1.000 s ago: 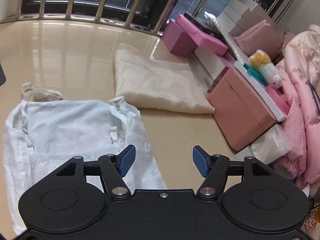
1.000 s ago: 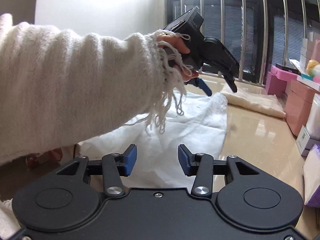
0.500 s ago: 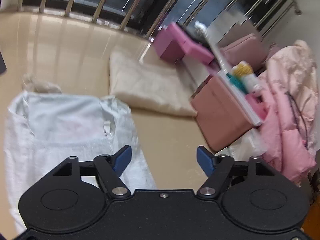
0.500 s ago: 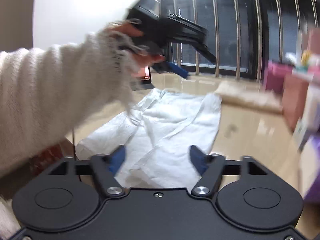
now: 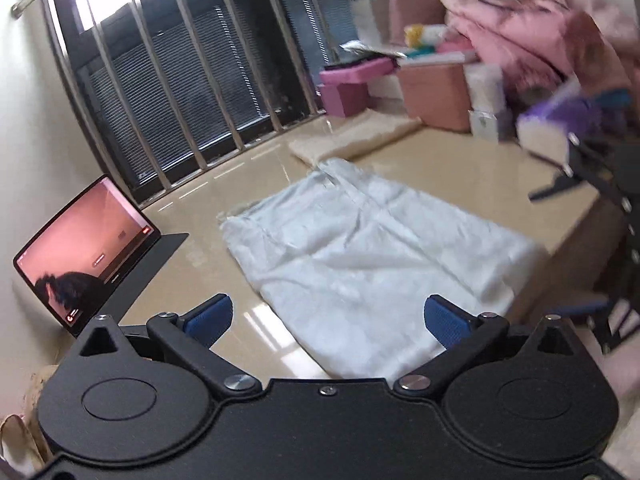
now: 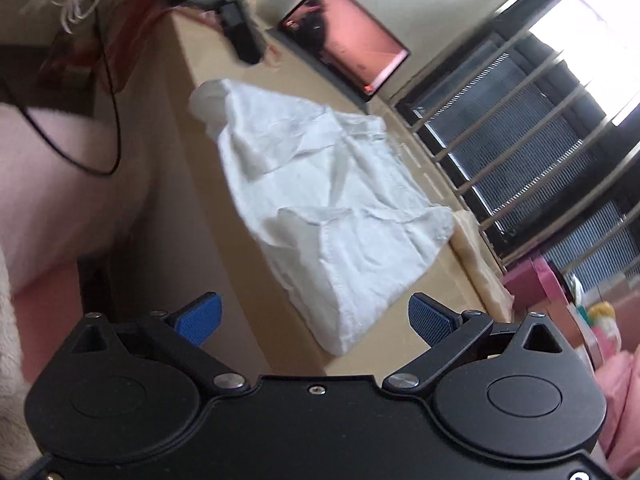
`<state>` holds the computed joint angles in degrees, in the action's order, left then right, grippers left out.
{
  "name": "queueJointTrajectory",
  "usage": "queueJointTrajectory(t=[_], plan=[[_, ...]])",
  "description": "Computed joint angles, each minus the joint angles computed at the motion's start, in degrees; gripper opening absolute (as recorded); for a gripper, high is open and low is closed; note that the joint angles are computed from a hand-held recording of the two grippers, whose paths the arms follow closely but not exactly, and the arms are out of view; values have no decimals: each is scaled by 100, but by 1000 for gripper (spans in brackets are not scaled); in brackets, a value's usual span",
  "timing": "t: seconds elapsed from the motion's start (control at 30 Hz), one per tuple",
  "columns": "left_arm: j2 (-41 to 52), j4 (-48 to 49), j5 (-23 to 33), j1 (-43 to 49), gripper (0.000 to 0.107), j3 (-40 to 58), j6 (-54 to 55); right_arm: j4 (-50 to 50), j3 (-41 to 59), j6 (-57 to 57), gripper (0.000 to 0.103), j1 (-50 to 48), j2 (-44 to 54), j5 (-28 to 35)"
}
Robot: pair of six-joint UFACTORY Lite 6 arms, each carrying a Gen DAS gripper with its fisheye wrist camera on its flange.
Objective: Fold clothes
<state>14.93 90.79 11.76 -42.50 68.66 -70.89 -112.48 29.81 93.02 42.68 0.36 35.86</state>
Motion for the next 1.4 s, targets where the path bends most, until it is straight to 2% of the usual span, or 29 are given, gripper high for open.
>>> queueJointTrajectory(t=[0.13,0.2,0.27,0.37,0.4,0.47,0.6,0.7,0.73,0.83,0.93,1.0,1.1,1.17,1.27,1.4], plan=[[290,2180,713,-518,103,-580,-1445,13,516,-389,100,-49,610,-163],[479,2791,1029,-626,103,-736,-1766,183,746,-642,97,-108,783,-333],[738,3179,1279,-652,103,-722,-1890,362,947,-856,89,-185,907,-523],[1022,3573,1522,-603,103,-713,-1825,1035,1208,-1416,71,-298,944,-813],[1115,3611,1526,-574,103,-677,-1737,1120,1239,-1506,69,-313,932,-849],[1239,3677,1408,-498,102,-612,-1598,1361,1296,-1817,58,-375,903,-1029],[1346,4131,1466,-482,98,-709,-1603,1515,1260,-2178,50,-430,753,-1227],[1430,4380,1629,-563,88,-868,-1289,1858,1250,-2706,41,-453,621,-1305],[1481,4421,1787,-599,81,-934,-1163,2044,1261,-2940,38,-443,586,-1303],[1568,4755,2253,-638,80,-1197,-1068,2655,1287,-3655,28,-391,476,-1231],[1430,5087,2440,-582,75,-1513,-1208,3290,1264,-4370,23,-323,312,-1192],[1309,5193,2429,-537,71,-1639,-1258,3630,1245,-4806,19,-264,201,-1130],[1090,5226,2382,-498,57,-1795,-1168,4125,1253,-5449,14,-190,83,-1015],[938,5278,2311,-447,44,-1873,-1108,4346,1269,-5825,12,-107,29,-842],[583,5174,2204,-487,30,-2099,-895,4526,1256,-6295,10,-35,-115,-712],[163,5135,1933,-496,19,-2234,-609,4859,1290,-6865,7,126,-368,-538]])
